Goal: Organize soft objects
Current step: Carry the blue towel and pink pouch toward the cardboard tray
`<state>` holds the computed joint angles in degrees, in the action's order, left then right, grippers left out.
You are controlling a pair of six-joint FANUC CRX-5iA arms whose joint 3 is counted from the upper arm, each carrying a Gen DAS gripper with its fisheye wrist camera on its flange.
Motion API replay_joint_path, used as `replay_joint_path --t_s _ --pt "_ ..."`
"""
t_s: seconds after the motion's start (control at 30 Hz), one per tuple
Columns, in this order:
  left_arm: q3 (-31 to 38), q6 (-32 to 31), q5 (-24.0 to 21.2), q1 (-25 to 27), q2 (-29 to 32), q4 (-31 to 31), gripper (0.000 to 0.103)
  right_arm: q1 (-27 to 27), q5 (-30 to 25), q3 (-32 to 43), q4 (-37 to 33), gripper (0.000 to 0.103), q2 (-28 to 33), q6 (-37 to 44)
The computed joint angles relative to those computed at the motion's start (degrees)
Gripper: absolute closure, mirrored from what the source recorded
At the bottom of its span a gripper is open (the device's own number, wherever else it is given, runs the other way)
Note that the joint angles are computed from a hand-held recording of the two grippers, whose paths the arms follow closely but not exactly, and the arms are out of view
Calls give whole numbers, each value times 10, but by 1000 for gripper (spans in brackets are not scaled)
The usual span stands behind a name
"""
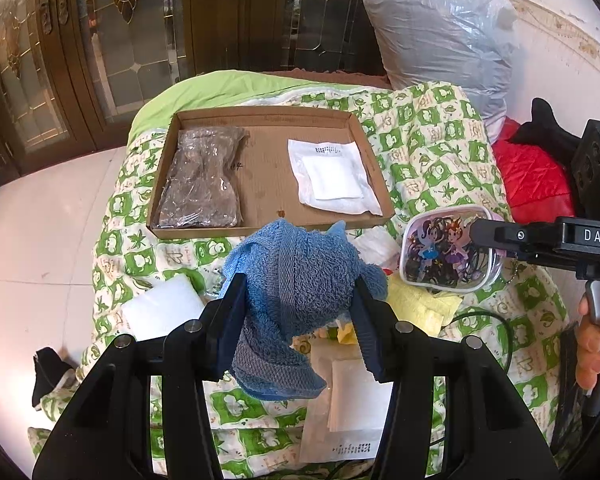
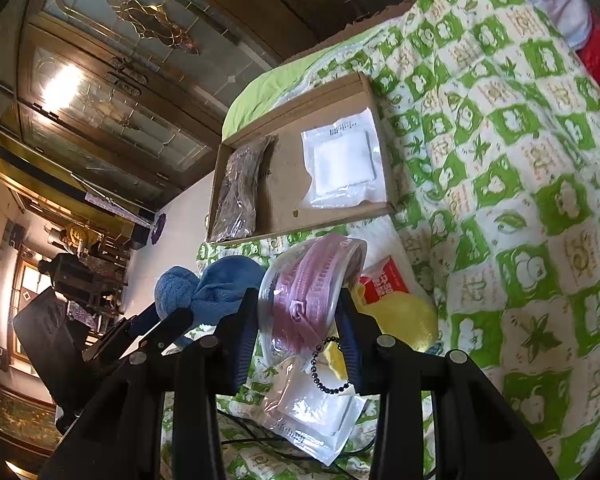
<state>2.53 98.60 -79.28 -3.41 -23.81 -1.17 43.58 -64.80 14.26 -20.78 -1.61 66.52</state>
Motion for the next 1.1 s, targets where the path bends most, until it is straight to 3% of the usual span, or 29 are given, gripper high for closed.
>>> replay_joint_path --t_s 0.57,1.1 --pt "26 -18 27 36 27 29 53 0 -20 37 18 66 22 0" --pt "52 -18 56 142 65 68 53 -4 -50 94 20 66 68 13"
